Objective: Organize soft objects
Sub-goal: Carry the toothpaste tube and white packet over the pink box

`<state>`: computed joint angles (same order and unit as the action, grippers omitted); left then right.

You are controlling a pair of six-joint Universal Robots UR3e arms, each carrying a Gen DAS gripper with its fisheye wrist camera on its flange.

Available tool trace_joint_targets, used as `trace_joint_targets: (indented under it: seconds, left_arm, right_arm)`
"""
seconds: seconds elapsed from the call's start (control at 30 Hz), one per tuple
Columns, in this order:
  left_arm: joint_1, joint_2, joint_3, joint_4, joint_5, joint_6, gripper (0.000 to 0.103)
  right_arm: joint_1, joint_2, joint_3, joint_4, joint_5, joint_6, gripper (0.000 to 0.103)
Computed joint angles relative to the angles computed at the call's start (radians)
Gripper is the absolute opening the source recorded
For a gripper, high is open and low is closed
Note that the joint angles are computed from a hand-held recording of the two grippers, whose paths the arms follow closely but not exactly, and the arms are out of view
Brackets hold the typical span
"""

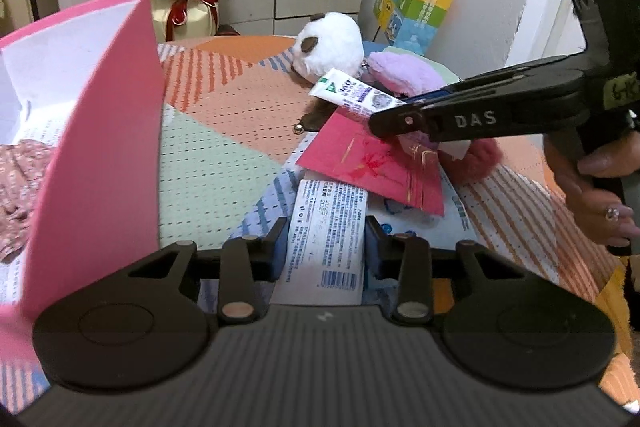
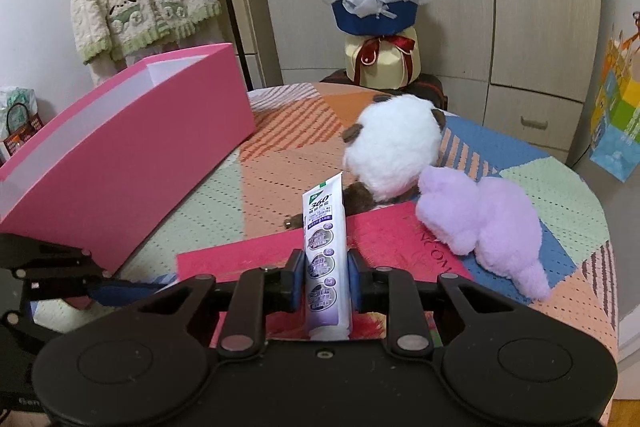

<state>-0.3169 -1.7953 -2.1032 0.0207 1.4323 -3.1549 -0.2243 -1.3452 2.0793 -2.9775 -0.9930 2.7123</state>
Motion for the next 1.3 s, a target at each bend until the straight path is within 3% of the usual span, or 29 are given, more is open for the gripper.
trace_joint_targets:
  seconds: [0.47,0.77,0.87,1.1,1.2,1.3]
  left_arm:
    - [0.019,0.214,-0.171,-0.042,-0.006,0.018,0.037]
    - [0.108,0.448,-0.296,-0.189,-0.128,0.049,0.037]
    - [0.161,0.548,-0.326,-0.294,-0.189,0.086,0.037]
    - [0.319,0.815,-0.332,-0.687,-0.33,0.229,0.037]
    - [0.494,0.993,-0.306,-1.028,-0.463,0.374,0.037]
    - [0.676,1.174,-0.261,-1.372,-0.533,0.553,0.037]
  right_arm:
    - [-0.051,-0.258,0.238,0.01,0.019,-0.017,0.027]
    - [-0.098,-0.489,0.376,0.151,0.026,-0.074,0.027]
    - [-0.115,-0.584,0.419,0.216,0.03,-0.101,0.027]
    - [-0.12,-0.776,0.437,0.46,0.055,-0.133,0.027]
    - [-0.103,-0.866,0.412,0.609,0.062,-0.147,0.027]
    - [-0.087,-0.945,0.376,0.76,0.082,-0.161,0.027]
